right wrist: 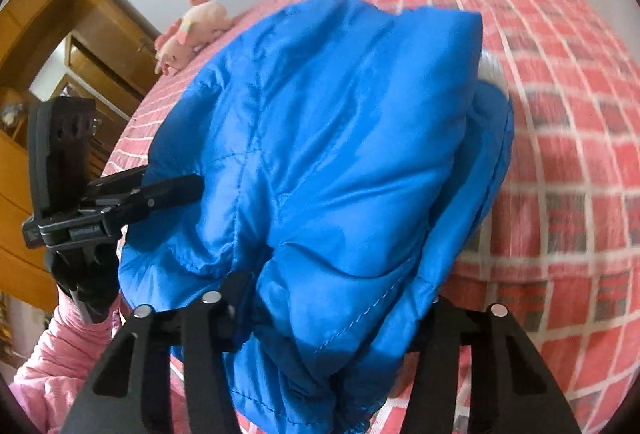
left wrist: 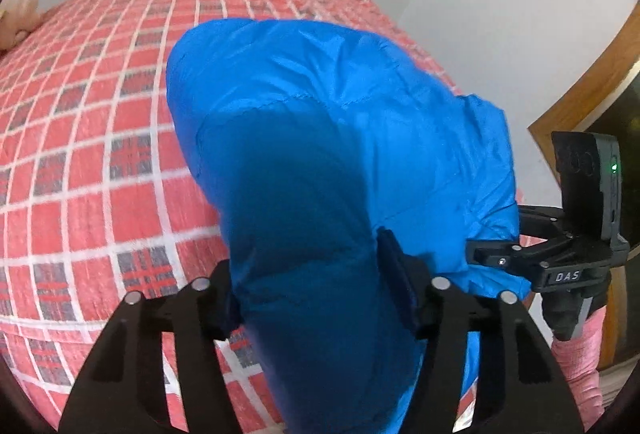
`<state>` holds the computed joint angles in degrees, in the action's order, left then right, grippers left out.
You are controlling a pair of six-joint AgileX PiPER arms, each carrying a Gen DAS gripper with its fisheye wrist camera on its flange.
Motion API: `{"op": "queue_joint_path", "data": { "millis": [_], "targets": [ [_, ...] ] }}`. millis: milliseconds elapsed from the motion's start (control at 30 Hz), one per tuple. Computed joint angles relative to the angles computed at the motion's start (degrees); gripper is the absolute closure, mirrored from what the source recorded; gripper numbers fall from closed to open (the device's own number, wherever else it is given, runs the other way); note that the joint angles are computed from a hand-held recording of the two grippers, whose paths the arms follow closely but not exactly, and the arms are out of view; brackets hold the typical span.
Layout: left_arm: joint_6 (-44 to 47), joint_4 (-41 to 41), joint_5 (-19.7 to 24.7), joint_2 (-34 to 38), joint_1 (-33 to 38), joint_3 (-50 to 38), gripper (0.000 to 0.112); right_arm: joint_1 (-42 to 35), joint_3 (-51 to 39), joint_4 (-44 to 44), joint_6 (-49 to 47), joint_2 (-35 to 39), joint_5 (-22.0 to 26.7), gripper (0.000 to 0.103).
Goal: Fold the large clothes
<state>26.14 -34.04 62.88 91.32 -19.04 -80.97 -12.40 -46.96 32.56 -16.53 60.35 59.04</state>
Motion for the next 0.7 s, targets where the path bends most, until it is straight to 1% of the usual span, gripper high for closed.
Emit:
{"op": "queue_joint_path", "data": {
  "millis": [100, 167, 200, 267, 300, 367, 500, 700],
  "targets": [
    [0.09, -0.87, -0.9, -0.89, 0.54, -0.79, 0.057, 1.45, -3.17, -0.3, 0.39, 0.81, -0.05, 0.054],
    [0.76, -2.05, -0.07, -0.88, 2.78, -2.48, 0.057, 4.23, -6.89, -1.01, 1.73, 2.76, -1.64, 0.054],
    [0.93, -2.75, 0.61, -0.55, 4.07, -3.7, 0.057, 4.29, -8.32, -0.67, 1.21, 3.52, -1.86, 0.054],
    [0.48, -3.81, 1.23, 1.27, 6.09, -7.32, 0.057, 6.6, -13.17, -1.11, 1.89, 7.04, -3.2, 0.054],
    [1.26, -4.51, 1.63, 1.02, 7.77, -7.59, 0.057, 7.95, -15.01, -1.57, 2.67, 8.64, -3.86, 0.054],
    [0.67, -4.58, 1.55, 2.86, 9.82, -11.14, 0.057, 9.83, -19.84, -2.12, 3.52, 12.64, -4.32, 0.054],
    [0.1, -3.82, 1.69, 7.67, 13.51, -18.01, 0.057, 12.58, -30.38, -1.5, 3.16, 23.4, -5.63, 0.054],
    [-3.12, -0.56, 2.51, 19.98, 16.05, -32.49, 0.057, 13.47, -41.14, 1.83, 0.73, 37.16, -6.82, 0.054]
  ]
}}
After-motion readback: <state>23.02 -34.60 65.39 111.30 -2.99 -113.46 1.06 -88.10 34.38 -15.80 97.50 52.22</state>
